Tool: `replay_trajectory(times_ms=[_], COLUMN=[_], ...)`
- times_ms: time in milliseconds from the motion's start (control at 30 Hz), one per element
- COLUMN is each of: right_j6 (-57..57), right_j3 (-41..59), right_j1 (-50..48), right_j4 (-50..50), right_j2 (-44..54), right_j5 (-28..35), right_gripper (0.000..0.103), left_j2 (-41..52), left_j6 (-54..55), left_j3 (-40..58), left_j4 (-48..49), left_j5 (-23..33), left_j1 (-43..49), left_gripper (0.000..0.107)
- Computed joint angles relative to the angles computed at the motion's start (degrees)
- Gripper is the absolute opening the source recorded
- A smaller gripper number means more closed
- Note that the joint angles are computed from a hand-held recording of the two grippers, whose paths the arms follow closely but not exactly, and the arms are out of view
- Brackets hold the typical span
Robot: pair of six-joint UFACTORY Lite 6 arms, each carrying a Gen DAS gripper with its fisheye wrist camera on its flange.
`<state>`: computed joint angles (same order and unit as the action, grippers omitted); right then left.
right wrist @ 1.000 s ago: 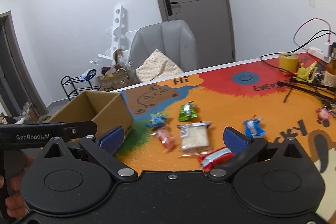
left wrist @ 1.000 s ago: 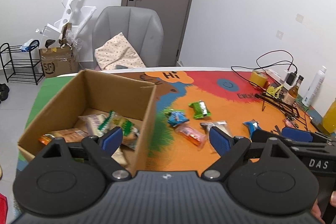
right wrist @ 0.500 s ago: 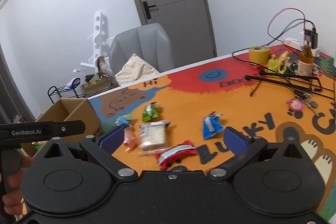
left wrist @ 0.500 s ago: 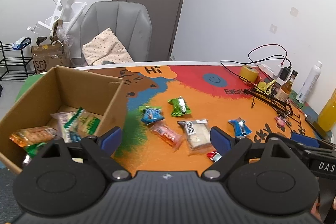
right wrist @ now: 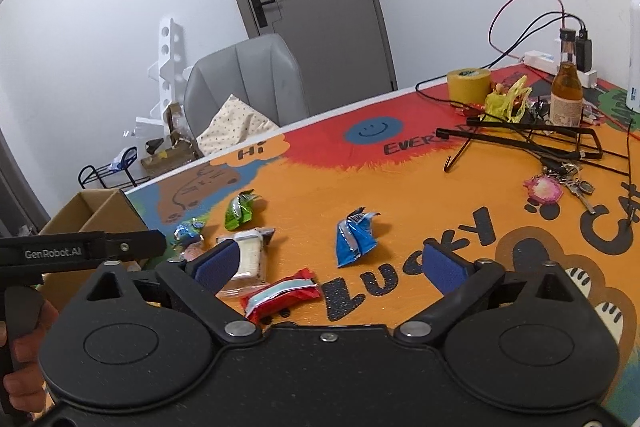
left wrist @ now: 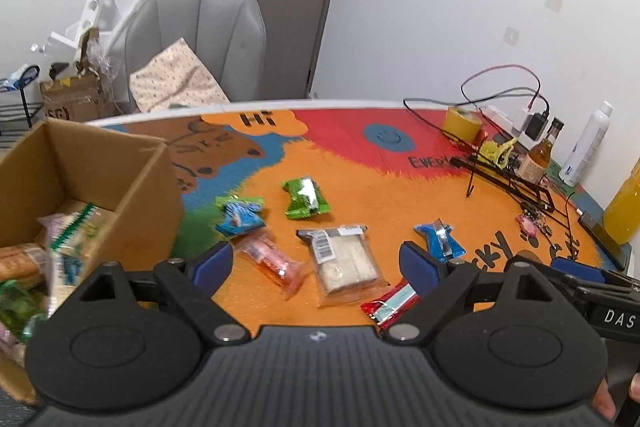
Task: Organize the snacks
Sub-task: 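Move both tools back from the box to the snacks on the table, then move left tool to white barcode bread packet while right tool approaches crumpled blue wrapper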
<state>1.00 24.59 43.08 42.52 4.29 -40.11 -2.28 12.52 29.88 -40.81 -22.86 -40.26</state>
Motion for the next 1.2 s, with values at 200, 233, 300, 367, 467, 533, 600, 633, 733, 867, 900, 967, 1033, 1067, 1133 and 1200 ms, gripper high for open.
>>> replay_trajectory(times_ms=[200,233,300,367,467,533,600,633,733,867,900,967,1033,1067,1133,1200], right_j6=[5.12,5.9,7.29,8.49,10.81,12.39,13.5,13.87,14.68,15.45,15.82,15.97,14.75,14.09,13.45,9.32], right_j3=[2.92,3.61,4.72,5.92,7.88,9.14,10.43,11.09,13.29,15.44,15.8,16.72,17.87,18.47,19.62,20.8], right_j1=[-5.6,-6.49,-7.99,-9.42,-11.82,-13.18,-14.38,-14.89,-16.24,-17.46,-17.62,-17.75,-17.3,-16.99,-16.56,-15.36], right_j4=[-9.78,-11.25,-13.76,-16.24,-20.23,-22.7,-24.81,-25.59,-27.52,-29.85,-30.31,-30.75,-29.84,-29.33,-28.91,-25.03], right_j2=[4.92,5.94,7.68,9.55,12.39,14.27,16.15,16.98,19.38,21.76,22.19,23.05,24.01,24.55,25.53,26.52], right_j5=[1.71,1.86,2.04,2.11,2.24,2.18,2.09,2.18,2.61,3.08,3.08,3.39,3.88,4.1,4.68,4.71], right_gripper=[0.087,0.087,0.087,0.086,0.085,0.084,0.082,0.081,0.08,0.077,0.077,0.075,0.074,0.073,0.072,0.069], left_j2=[9.32,10.53,13.32,16.22,20.49,23.24,25.65,26.9,30.21,33.79,34.38,34.88,35.18,35.28,35.39,35.26], left_j6=[-2.01,-2.24,-2.83,-3.74,-4.9,-5.29,-5.3,-5.09,-2.93,1.18,2.37,6.71,8.48,9.74,14.83,15.84], left_j3=[7.21,8.21,10.48,12.97,16.62,19.09,21.39,22.57,25.86,29.26,29.69,30.11,30.45,30.53,30.58,30.15], left_j4=[2.4,2.68,3.36,4.47,5.75,6.36,6.55,6.44,4.25,0.09,-1.12,-5.19,-6.74,-7.79,-12.46,-13.03], left_j5=[1.88,2.18,2.66,3.45,4.49,5.31,6.11,6.41,7.29,8.2,7.99,6.85,6.48,6.19,5.15,4.33], left_j1=[0.18,0.22,0.17,0.35,0.51,0.48,0.44,0.4,0.54,0.73,0.64,0.11,0.08,-0.04,-0.83,-1.2], left_gripper=[0.086,0.085,0.084,0.083,0.081,0.077,0.077,0.076,0.074,0.074,0.074,0.073,0.071,0.07,0.062,0.056])
